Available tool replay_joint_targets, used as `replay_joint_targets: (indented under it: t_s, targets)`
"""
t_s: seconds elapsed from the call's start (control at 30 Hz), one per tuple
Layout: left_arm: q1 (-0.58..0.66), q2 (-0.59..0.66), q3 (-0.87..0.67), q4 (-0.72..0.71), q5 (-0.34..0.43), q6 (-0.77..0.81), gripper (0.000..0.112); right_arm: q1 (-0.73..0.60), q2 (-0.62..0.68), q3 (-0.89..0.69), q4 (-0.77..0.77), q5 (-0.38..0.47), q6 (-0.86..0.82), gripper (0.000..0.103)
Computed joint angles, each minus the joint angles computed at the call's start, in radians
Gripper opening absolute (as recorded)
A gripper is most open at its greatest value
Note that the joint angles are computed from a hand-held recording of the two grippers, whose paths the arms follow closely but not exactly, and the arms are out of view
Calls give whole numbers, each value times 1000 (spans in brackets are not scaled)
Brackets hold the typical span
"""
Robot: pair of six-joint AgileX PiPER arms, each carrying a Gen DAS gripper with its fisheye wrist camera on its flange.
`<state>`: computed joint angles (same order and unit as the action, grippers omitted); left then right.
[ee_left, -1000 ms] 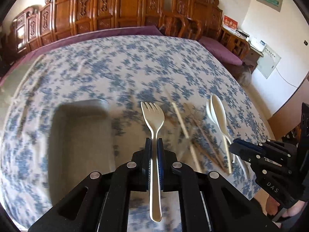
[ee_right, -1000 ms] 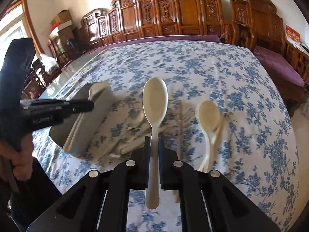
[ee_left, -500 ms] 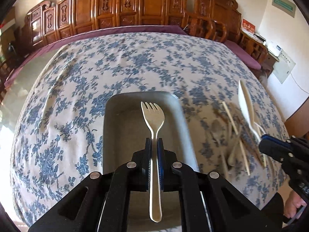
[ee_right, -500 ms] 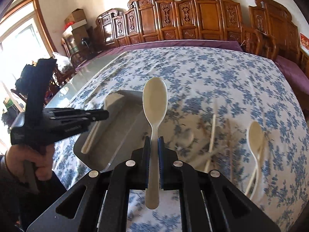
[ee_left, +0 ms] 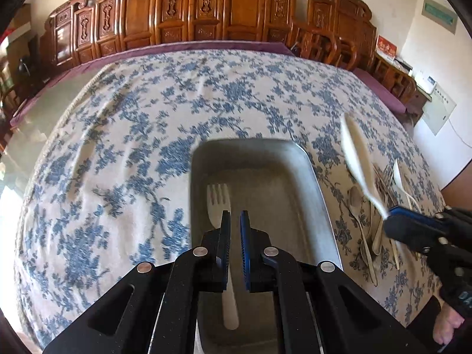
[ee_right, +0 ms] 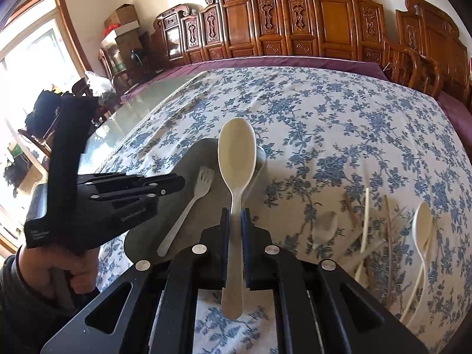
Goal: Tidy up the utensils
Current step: 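Carry the fork into the tray and open the left tool while the right tool carries the spoon, then lower the white spoon into the tray and open the right tool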
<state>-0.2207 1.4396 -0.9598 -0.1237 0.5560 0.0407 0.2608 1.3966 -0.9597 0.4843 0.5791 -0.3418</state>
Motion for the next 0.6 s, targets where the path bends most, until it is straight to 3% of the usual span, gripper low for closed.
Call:
replay_joint_targets:
  t_s: [0.37, 0.6]
  targets:
    - [157, -76, 12, -62, 9, 133, 6, 158, 167, -105, -99, -34, 238, 10]
    - [197, -80, 17, -65, 6, 161, 6, 223, 255, -149, -246, -40, 422, 10]
